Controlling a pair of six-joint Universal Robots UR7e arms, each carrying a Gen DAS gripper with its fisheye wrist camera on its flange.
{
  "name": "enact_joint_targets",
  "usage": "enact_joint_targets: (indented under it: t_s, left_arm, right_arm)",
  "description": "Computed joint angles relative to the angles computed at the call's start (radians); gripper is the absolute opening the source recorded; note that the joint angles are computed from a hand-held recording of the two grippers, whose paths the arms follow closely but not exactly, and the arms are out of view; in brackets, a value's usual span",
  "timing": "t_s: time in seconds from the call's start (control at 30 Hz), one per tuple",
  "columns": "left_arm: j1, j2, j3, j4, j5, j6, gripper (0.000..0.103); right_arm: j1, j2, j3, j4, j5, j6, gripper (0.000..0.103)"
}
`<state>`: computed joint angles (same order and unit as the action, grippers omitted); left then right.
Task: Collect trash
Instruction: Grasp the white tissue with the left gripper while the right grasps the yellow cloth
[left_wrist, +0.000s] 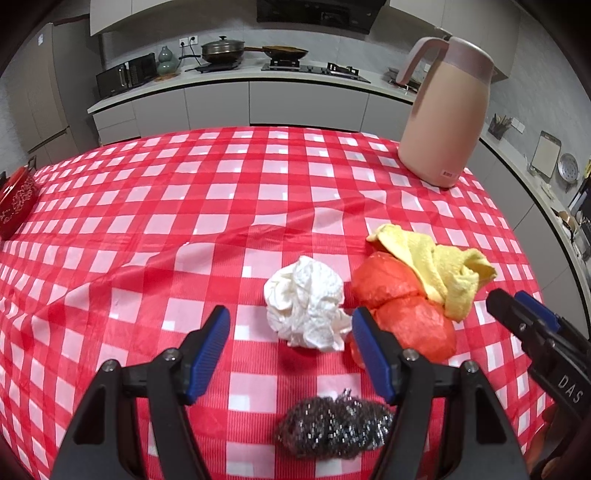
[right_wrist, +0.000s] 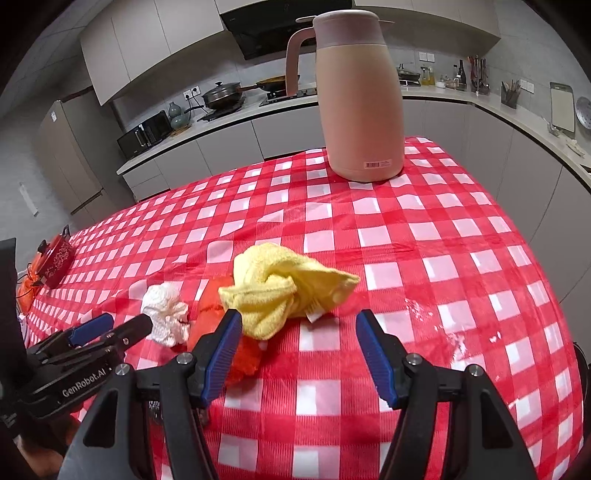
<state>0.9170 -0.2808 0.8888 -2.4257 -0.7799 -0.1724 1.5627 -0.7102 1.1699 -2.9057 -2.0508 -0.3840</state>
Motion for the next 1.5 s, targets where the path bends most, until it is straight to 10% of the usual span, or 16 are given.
enact_joint_targets:
  t_s: [0.47,0.57,0.8,1.5]
  left_arm:
    - [0.036,0.049,-0.085,0.058,-0.061,0.030,0.064]
    - [0.041,0.048,-0.084,0.060,-0.084,0.032,0.049]
    - [0.039,0.032,-0.053,-0.003,-0.090,0.042,0.036]
    - [-0.043,-0.052,0.125,-0.237,-0.087,0.152,0.034]
  right_arm:
    - [-0.024,0.141,-0.236,0.157,0.031,0.047,0.074]
    - [-0.029,0.150,-0.250,0.188,0.055,0.044,0.045]
    - [-0.018,0.134,-0.200,0.122,0.061,-0.007,0.017]
    - [-0.005,-0.098,0.144,-0.164,0.081,0.002,0.016]
